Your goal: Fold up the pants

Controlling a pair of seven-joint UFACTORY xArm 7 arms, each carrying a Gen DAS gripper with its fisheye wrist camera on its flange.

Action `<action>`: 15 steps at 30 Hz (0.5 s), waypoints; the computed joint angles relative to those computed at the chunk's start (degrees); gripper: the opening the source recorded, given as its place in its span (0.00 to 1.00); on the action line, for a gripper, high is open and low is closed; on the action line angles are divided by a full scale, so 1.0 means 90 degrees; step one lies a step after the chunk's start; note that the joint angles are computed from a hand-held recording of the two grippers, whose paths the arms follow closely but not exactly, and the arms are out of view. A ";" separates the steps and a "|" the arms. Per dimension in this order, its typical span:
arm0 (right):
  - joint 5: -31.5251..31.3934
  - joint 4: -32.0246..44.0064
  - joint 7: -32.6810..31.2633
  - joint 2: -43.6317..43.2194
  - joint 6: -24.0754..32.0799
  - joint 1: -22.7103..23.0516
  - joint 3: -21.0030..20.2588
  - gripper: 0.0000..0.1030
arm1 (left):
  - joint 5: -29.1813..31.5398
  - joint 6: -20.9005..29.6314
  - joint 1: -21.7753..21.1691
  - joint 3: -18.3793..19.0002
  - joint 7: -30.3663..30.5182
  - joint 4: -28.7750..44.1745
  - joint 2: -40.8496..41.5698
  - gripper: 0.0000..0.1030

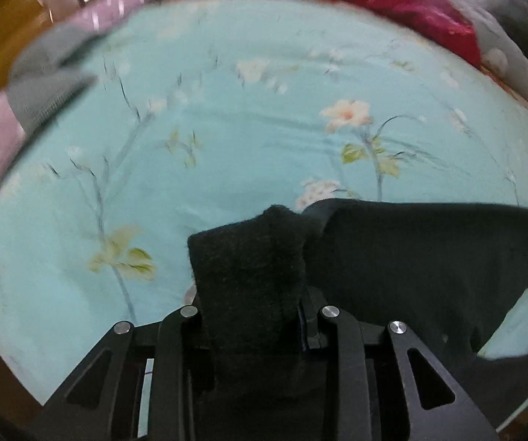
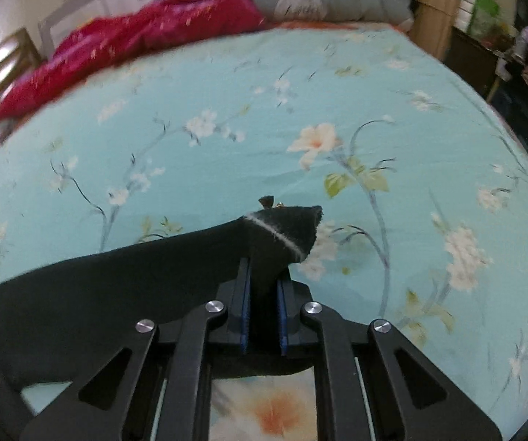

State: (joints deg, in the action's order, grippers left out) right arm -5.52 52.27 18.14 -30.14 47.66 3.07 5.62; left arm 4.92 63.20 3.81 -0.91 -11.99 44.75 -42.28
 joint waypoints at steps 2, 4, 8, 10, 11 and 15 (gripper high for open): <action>0.0024 -0.0138 0.0082 -0.0380 0.0072 -0.0012 0.0002 0.13 | 0.0110 -0.0042 -0.0004 -0.0107 -0.0023 -0.0070 -0.0373 0.28; 0.0109 -0.0343 0.0139 -0.0846 0.0152 0.0002 -0.0026 0.13 | 0.0177 -0.0079 -0.0019 -0.0165 -0.0029 -0.0165 -0.0822 0.28; 0.0304 -0.0870 0.0292 -0.1921 0.0381 -0.0038 -0.0108 0.13 | 0.0120 0.0335 -0.0068 -0.0048 0.0134 -0.0316 -0.1722 0.28; 0.0435 -0.1196 0.0388 -0.2487 0.0532 -0.0053 -0.0153 0.13 | 0.0029 0.0619 -0.0093 -0.0012 0.0178 -0.0449 -0.2163 0.28; 0.0520 -0.1429 0.0456 -0.2910 0.0667 -0.0054 -0.0186 0.13 | -0.0016 0.0777 -0.0096 0.0016 0.0196 -0.0515 -0.2372 0.29; 0.0799 -0.2177 0.0701 -0.4304 0.1269 -0.0092 -0.0287 0.13 | -0.0223 0.1602 -0.0086 0.0166 0.0248 -0.0995 -0.3430 0.31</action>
